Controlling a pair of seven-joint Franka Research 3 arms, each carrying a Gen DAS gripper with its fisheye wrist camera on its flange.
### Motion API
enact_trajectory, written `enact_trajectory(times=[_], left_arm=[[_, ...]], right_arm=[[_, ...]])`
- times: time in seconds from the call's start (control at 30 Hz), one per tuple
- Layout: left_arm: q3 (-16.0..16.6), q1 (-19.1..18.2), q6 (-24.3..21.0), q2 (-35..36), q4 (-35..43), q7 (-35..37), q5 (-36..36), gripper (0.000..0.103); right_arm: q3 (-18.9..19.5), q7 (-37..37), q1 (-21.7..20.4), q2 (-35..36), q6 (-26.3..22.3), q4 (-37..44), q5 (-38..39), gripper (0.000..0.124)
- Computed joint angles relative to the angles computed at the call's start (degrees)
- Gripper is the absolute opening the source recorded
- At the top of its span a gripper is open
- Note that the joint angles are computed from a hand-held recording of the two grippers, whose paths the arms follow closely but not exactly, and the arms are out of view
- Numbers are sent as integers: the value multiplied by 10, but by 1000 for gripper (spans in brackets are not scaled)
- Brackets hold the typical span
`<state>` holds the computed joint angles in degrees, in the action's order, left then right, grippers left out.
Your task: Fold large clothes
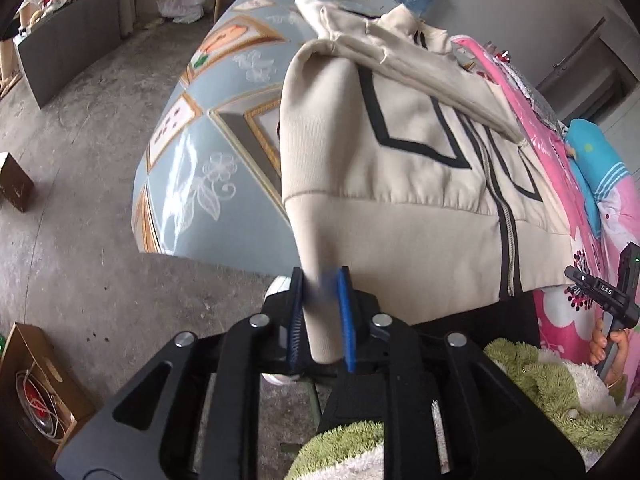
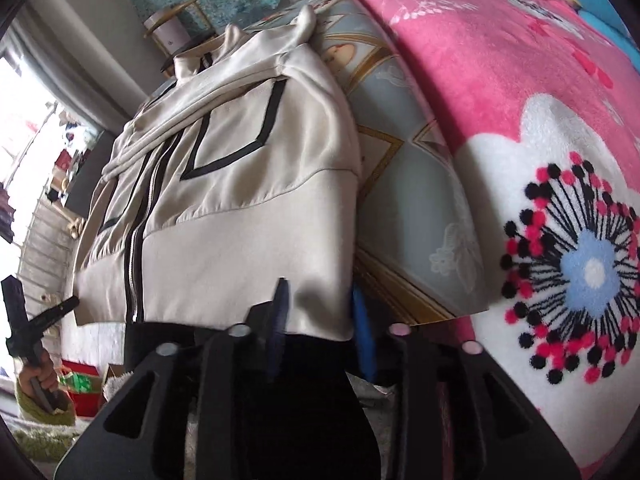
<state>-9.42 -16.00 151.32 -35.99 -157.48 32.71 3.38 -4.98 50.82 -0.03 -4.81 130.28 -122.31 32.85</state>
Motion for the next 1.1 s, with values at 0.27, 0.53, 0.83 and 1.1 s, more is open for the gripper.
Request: enact_trajectory(times=[0.27,0.53,0.83,1.1], left_arm=[[-38,8,-55,24,31,-32,33,14],[-62,12,-83,-4,70,-72,102,4],[-21,38,38,22,120,-49,122,4],[18,85,105,115,180,4,101,4]], right_arm=[[16,-20,18,-32,83,-52,-65,40],[-5,-52,26,-49,73,-46,-34,6],[-11,-51,20,-20,-7,44,73,6],[15,7,21,82,1,181,88,6]])
